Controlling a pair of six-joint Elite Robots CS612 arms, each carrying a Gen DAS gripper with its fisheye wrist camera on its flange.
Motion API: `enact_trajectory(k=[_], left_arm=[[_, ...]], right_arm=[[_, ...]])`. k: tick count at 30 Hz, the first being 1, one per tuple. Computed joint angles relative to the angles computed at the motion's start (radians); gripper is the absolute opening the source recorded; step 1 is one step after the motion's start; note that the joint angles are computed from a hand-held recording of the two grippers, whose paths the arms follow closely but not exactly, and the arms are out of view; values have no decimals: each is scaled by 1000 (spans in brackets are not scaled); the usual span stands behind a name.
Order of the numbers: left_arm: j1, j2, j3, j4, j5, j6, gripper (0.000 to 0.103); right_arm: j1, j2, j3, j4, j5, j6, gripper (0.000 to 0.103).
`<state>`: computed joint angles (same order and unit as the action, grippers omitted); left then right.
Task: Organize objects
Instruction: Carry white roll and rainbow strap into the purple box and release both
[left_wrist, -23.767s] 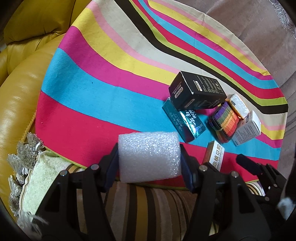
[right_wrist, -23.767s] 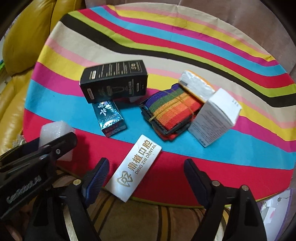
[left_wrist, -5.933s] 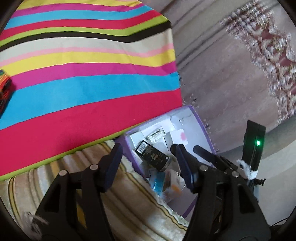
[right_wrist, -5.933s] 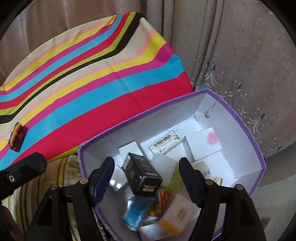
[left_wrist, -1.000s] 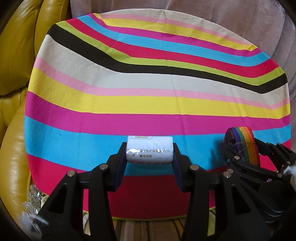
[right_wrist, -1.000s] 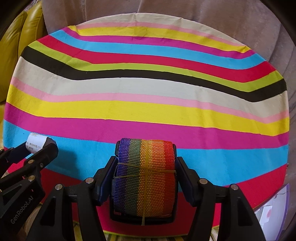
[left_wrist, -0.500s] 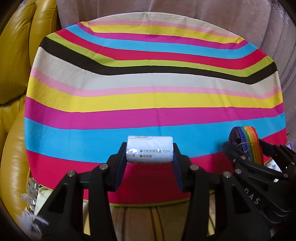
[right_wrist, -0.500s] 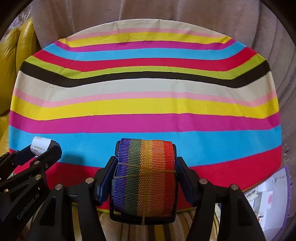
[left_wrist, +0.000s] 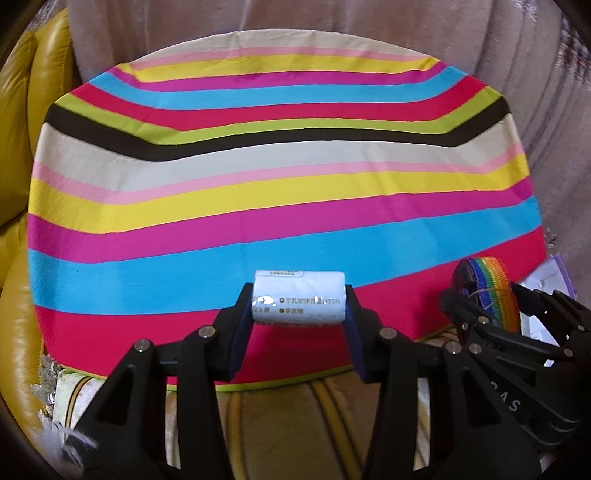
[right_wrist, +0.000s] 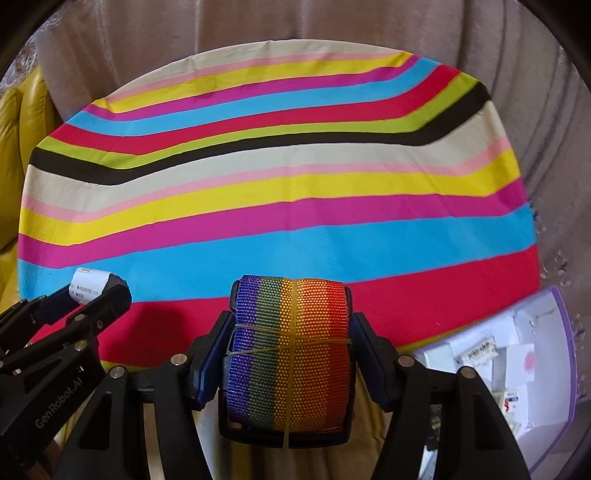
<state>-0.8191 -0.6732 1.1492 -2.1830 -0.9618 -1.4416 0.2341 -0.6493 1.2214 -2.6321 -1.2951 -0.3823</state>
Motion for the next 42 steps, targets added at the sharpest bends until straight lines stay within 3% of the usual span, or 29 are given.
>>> enact_trajectory(k=[22,42], left_arm=[[-14,108,-202,-37,-70,229,49],[-23,211,-402,24,-111,396,49]], right_arm=[[-76,-40,64,-22,-61,67,63],[-134,-56,96,-24,-105,134,63]])
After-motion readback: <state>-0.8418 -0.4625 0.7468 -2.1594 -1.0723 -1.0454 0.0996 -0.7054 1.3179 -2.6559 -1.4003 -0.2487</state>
